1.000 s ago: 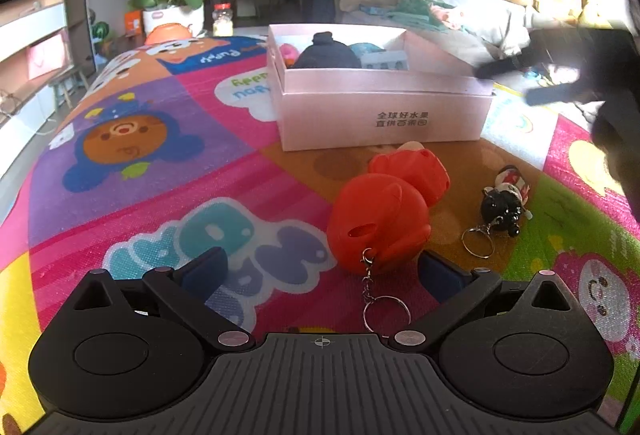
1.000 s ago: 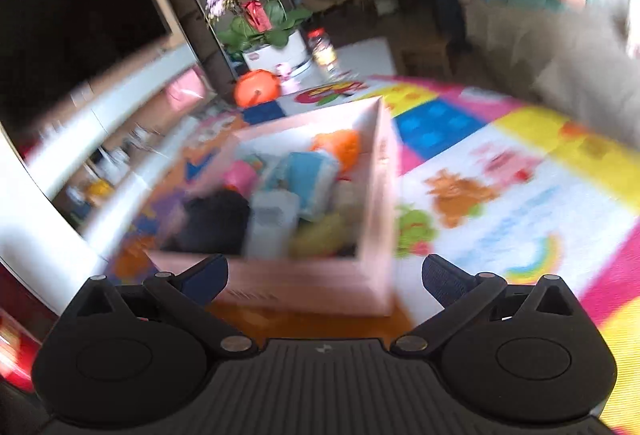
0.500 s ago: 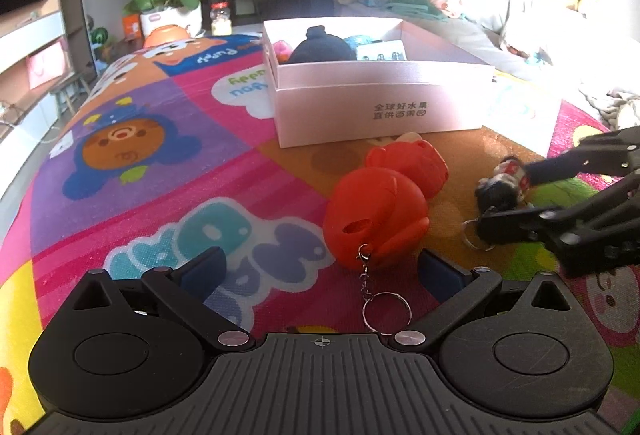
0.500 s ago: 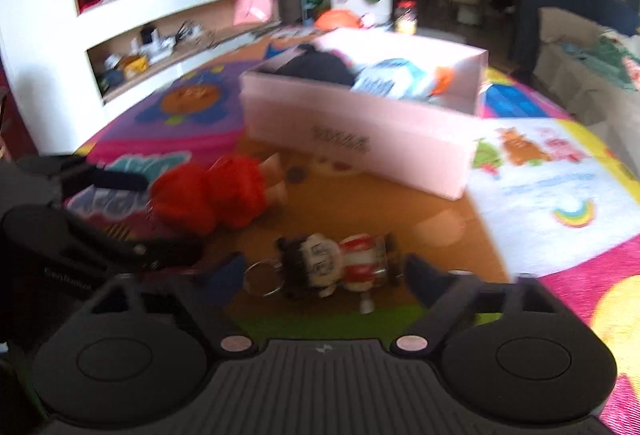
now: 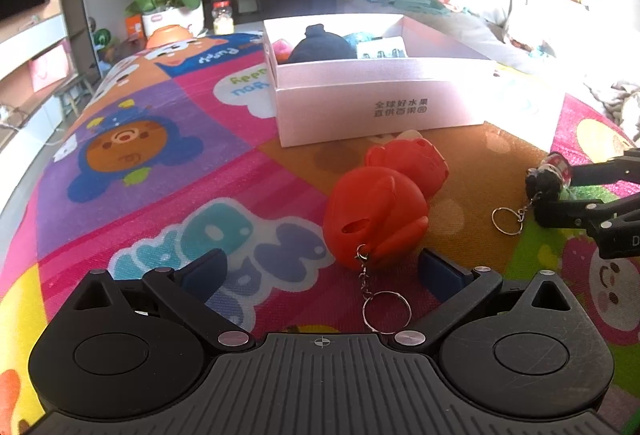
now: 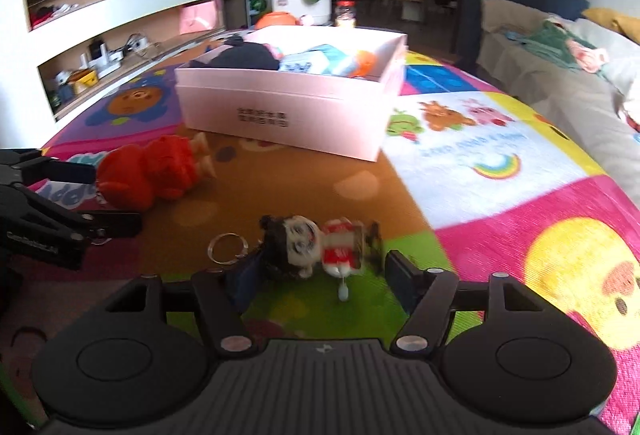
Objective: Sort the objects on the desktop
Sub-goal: 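Grasp the red plush toy with left gripper while right lifts the keychain figure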
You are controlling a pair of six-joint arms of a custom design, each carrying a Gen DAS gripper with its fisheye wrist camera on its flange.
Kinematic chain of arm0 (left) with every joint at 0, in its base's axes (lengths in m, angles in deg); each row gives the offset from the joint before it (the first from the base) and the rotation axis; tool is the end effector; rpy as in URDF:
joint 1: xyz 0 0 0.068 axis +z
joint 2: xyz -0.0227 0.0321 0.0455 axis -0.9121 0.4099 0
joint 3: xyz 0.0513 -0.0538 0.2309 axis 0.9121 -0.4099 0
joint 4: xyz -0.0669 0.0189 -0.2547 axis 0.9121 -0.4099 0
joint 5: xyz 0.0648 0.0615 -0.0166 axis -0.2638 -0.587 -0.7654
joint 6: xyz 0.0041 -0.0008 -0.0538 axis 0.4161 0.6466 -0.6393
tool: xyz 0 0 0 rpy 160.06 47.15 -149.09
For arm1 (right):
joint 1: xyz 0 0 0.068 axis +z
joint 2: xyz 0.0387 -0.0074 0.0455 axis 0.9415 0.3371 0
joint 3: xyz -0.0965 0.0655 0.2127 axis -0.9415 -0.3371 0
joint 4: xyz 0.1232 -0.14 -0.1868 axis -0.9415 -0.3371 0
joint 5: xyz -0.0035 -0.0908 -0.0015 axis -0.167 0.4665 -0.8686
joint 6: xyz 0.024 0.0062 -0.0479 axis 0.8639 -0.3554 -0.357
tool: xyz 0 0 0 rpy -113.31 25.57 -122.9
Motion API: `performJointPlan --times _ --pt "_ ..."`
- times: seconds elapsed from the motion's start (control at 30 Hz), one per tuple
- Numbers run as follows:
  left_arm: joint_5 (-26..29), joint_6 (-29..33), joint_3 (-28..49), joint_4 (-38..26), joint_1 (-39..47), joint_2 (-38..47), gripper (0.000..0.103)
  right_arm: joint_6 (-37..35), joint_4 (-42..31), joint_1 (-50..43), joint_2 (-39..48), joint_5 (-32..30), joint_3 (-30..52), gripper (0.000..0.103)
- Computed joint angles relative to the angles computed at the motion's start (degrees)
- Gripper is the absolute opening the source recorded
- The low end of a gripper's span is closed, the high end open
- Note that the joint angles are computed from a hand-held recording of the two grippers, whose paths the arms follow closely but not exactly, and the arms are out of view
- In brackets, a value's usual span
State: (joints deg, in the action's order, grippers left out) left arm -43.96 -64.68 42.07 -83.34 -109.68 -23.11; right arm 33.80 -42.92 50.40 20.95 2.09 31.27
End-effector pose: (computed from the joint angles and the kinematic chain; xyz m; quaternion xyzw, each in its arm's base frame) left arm 0.1477 -0.1122 0.1118 -0.0698 0.9126 0.0503 0.3997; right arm 0.2515 -0.0657 0.1041 -0.3200 0.8530 0.1550 0.3821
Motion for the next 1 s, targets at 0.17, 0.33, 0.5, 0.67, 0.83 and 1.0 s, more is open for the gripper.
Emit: performJointPlan --times 0.17,0.33,0.5,0.67,0.83,1.0 --pt "-7.6 4.0 3.9 -6.5 -0.7 3.6 0.103 4.0 3.3 0.3 0.4 1.8 -0.7 0.091" --pt "-12.1 4.2 4.8 -13.2 3.8 1.5 0.103 4.0 3.4 0.1 0.7 1.5 -0.7 0.098" --pt "9.7 11.5 -2.8 -8.9 11.3 -22.2 0.103 4.3 2.7 -0.2 1.3 1.2 -0.1 0.1" --pt "11.0 12.9 -0.1 1.5 9.4 -8.9 0.103 4.7 2.9 0.1 1.0 1.3 -0.3 0.1" --pt "10.7 12.5 3.5 9.6 11.6 3.6 0.103 5.3 3.5 0.0 0.8 1.5 -0.7 0.1" --pt "11.6 11.0 5.4 14.0 12.7 10.1 0.103 4.0 3.4 0.7 0.2 1.6 -1.1 0.1"
